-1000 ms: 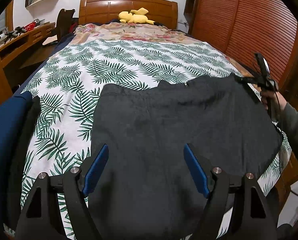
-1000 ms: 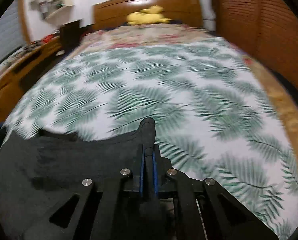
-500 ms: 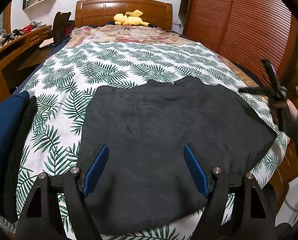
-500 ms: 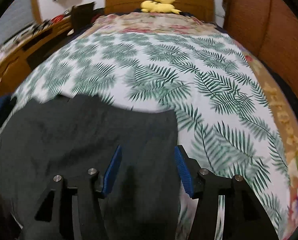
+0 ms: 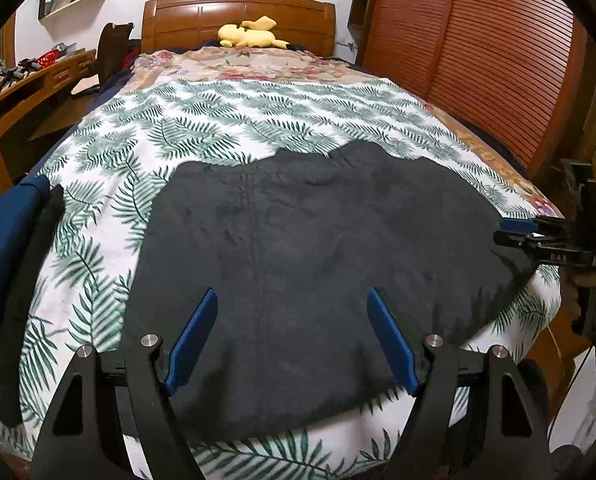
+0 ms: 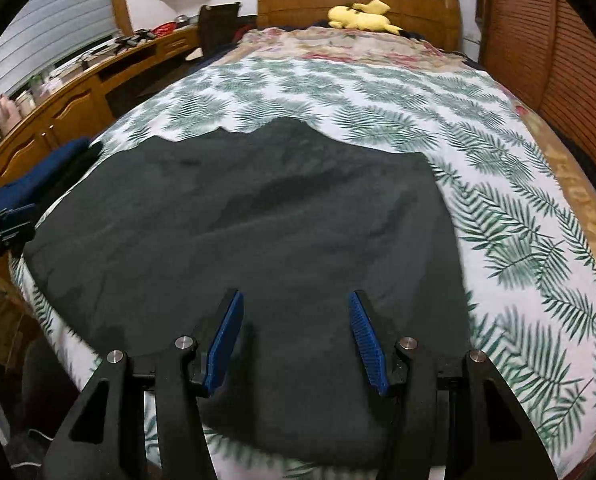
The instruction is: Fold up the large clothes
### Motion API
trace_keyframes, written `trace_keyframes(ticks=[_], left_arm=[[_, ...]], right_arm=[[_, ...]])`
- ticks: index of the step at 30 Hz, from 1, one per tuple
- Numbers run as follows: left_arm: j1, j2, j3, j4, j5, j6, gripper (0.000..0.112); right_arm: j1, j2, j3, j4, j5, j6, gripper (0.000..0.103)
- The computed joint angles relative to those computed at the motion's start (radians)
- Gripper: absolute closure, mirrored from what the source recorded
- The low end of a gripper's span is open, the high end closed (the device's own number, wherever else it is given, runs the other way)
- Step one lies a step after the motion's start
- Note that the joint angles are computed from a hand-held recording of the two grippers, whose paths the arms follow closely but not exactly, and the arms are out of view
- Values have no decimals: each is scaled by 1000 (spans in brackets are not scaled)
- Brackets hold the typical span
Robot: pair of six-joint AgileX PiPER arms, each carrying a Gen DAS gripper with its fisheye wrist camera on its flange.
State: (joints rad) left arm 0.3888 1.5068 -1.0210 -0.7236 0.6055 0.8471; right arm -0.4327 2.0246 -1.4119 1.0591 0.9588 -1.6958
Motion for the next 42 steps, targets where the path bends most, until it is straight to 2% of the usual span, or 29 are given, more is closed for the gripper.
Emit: trace_keyframes(ticks=[5, 9, 19, 24, 27, 31, 36, 42], left_arm=[[-15, -20, 45, 25, -7, -11, 34], [-14, -33, 90, 43, -14, -10, 34], [31, -17, 142, 61, -35, -5, 34], [41, -13, 156, 47, -38, 17, 34], [43, -9, 156, 46, -38, 22, 34], [49, -30, 161, 51, -45, 17, 34], [118, -57, 165, 7, -46, 59, 34], [203, -45, 177, 15, -92, 69, 39]], right_arm=[[19, -60, 117, 47, -9, -108, 46], [33, -85, 165, 63, 28, -148, 46], [66, -43, 130, 60, 75, -169, 47], [107, 60, 67, -17, 17, -130, 46], [97, 133, 16, 1, 48, -123, 46], [88, 140, 27, 34, 27, -186, 46], [77, 156, 15, 43, 33, -210, 46], [86, 103, 121, 103, 2, -275, 46]])
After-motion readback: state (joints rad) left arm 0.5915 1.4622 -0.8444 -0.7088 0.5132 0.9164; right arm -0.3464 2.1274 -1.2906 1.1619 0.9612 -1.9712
